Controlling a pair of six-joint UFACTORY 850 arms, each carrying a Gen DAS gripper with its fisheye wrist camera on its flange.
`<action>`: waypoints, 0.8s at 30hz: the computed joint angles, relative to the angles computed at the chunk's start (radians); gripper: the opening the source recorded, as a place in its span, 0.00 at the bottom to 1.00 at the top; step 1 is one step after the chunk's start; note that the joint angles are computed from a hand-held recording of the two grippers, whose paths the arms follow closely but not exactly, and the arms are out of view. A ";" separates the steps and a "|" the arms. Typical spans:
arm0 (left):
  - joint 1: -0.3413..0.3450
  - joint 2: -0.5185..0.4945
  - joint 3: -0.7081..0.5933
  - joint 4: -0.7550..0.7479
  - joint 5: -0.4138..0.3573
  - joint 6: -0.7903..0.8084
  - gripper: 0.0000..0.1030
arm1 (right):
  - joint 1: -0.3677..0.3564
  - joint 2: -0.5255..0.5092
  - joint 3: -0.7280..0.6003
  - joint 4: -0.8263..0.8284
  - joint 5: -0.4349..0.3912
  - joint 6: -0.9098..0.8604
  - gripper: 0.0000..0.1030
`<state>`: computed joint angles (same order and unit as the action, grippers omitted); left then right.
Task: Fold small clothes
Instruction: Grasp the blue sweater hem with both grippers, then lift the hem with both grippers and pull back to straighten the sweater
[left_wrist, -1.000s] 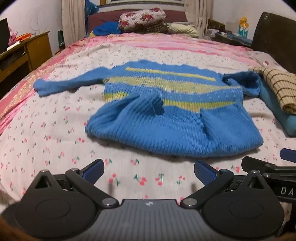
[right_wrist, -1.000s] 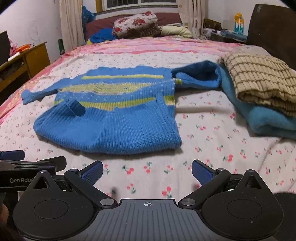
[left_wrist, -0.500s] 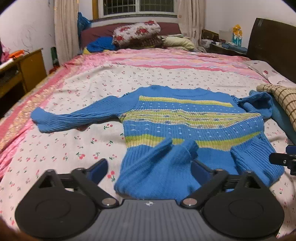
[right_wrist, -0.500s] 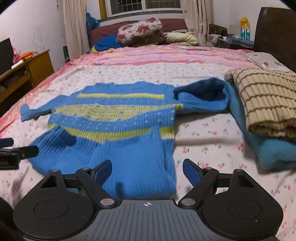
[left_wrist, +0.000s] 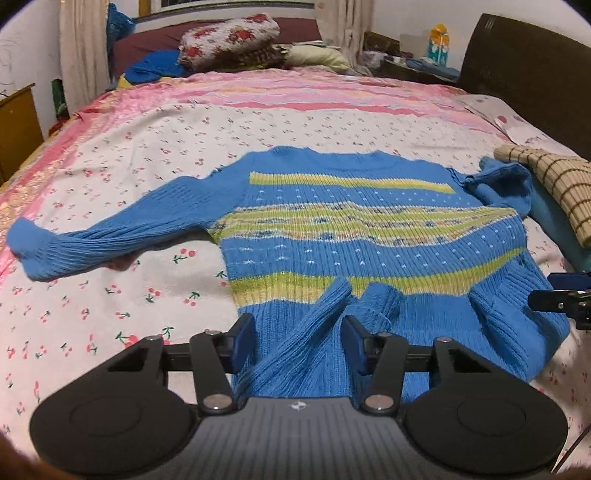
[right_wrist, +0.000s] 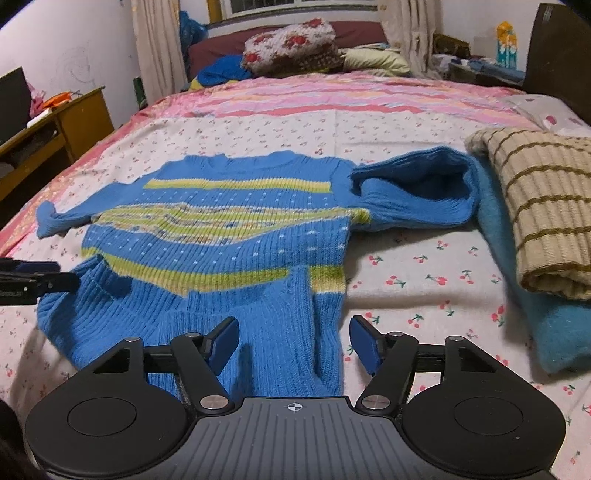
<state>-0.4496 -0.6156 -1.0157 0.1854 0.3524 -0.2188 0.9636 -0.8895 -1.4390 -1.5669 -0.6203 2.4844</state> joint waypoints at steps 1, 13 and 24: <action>0.004 -0.007 -0.008 0.029 -0.006 -0.024 0.55 | -0.002 -0.001 0.000 -0.007 0.007 -0.009 0.61; 0.049 -0.016 -0.043 0.530 -0.036 -0.432 0.34 | -0.043 0.005 0.007 -0.118 0.155 0.084 0.11; 0.075 -0.028 -0.071 0.720 -0.025 -0.574 0.29 | -0.054 0.013 0.029 -0.232 0.185 0.203 0.18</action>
